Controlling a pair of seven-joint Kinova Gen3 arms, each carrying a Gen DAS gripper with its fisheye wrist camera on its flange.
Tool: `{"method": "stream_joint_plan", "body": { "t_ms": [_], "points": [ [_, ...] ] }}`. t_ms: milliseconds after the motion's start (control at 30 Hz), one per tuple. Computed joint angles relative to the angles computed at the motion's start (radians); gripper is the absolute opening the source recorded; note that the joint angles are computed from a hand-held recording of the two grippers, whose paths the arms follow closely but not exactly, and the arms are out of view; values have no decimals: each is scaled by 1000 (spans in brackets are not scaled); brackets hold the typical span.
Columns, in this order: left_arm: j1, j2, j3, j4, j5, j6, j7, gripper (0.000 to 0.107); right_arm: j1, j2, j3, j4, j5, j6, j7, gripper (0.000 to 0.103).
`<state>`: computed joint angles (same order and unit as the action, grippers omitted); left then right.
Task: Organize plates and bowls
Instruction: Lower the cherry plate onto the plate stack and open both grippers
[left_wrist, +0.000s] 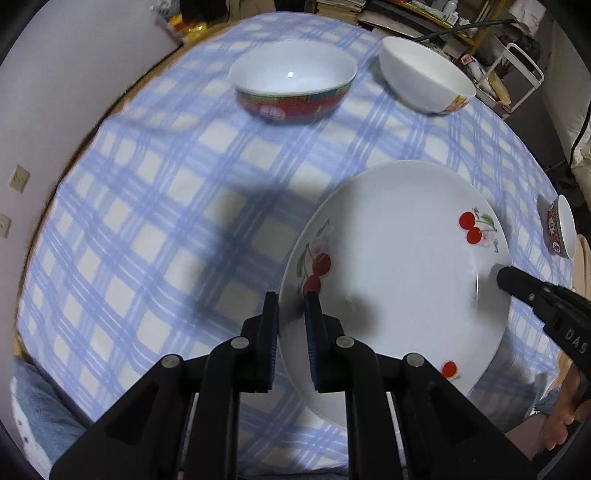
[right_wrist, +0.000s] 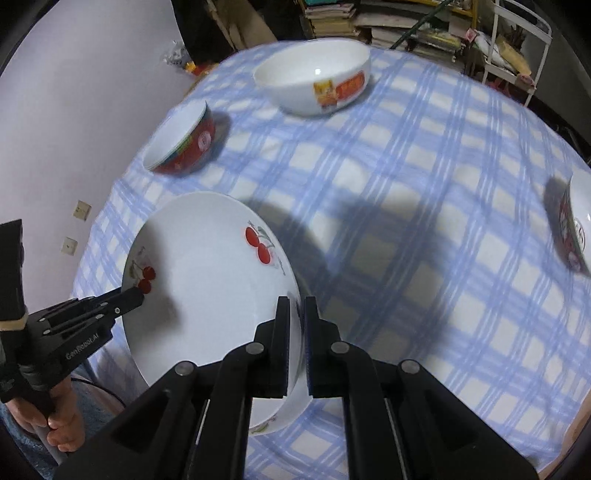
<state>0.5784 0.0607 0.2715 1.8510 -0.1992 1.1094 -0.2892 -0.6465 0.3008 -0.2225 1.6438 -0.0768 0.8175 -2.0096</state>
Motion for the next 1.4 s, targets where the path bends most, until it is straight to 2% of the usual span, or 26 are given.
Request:
{"method": "stream_joint_plan", "body": {
  "t_ms": [67,200,367,567,667,833,1067,1200,1400],
  "points": [
    [11,-14,8,29,-21,-31,32,14,-26,0,11,19,30,-14,-43,9],
    [39,-6,27,36,-74,-37,83,13,-38,2,11,48,46,-32,-83,8],
    [54,-24,32,79,-109,-94,128,13,-127,-23,38,98,198,-74,-207,8],
    [108,26,47,46,-182,-34,186,13,-167,-54,40,174,319,-155,-336,9],
    [124,32,39,47,-194,-31,210,14,-141,-70,28,206,301,-205,-358,9],
    [136,42,34,45,-196,-28,204,18,-113,-76,12,222,268,-224,-341,9],
    [154,50,26,45,-209,-24,223,18,-133,-78,14,227,301,-218,-377,10],
    [152,49,24,50,-206,-36,226,20,-98,-67,-2,229,240,-230,-331,13],
    [152,49,22,53,-208,-44,236,21,-128,-62,14,224,275,-220,-353,15]
  ]
}}
